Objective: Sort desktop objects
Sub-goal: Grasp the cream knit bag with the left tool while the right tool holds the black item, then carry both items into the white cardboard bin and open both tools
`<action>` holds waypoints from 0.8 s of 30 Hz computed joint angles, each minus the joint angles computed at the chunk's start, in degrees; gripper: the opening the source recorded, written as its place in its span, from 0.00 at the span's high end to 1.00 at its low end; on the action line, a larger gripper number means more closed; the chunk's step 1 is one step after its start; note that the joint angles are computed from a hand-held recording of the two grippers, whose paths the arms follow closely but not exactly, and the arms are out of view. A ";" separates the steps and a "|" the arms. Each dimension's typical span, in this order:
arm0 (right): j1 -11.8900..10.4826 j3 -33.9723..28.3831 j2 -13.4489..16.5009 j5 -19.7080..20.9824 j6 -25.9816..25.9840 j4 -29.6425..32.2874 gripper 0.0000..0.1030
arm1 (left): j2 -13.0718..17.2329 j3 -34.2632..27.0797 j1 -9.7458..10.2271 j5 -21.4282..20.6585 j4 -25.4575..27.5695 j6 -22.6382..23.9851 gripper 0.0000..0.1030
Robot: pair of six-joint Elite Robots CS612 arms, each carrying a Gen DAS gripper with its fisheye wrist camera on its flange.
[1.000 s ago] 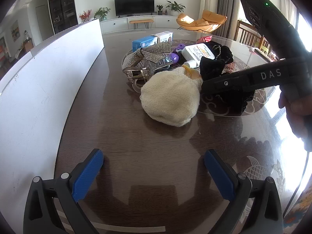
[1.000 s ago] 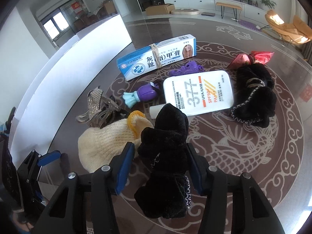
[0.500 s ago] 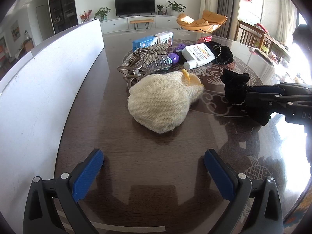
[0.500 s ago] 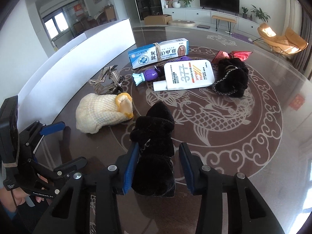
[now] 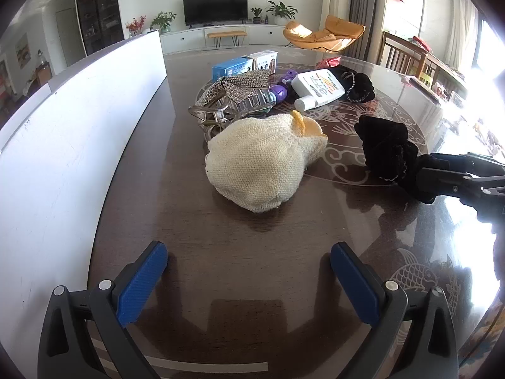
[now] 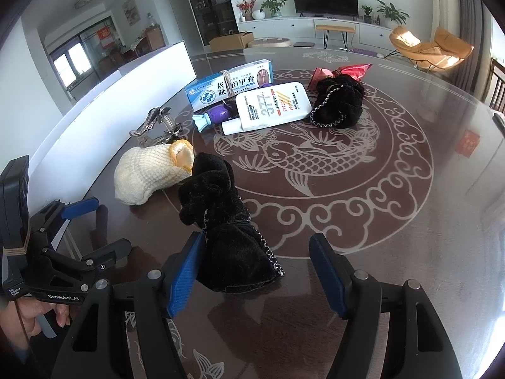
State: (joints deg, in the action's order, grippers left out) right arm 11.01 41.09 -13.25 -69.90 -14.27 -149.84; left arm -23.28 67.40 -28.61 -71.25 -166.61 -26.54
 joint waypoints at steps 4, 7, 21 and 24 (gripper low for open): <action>-0.12 1.66 -1.18 -0.18 -2.66 -0.66 0.31 | -0.07 -0.49 0.30 -2.47 0.09 1.49 0.00; -0.05 0.71 -1.24 0.93 -6.33 1.46 0.26 | 0.42 -2.95 0.36 0.67 2.35 2.79 0.00; 2.04 -9.77 3.36 -1.18 -20.58 13.60 0.66 | 3.92 -10.89 2.39 -6.05 5.21 7.70 0.49; 1.61 -4.64 0.61 -1.19 -19.44 9.55 0.66 | 1.41 -5.37 2.08 -6.09 -3.00 3.38 0.50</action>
State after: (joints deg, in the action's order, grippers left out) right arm 12.62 36.45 -12.64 -71.10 -33.71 -140.29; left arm -21.87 62.03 -26.53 -77.34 -169.61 -23.16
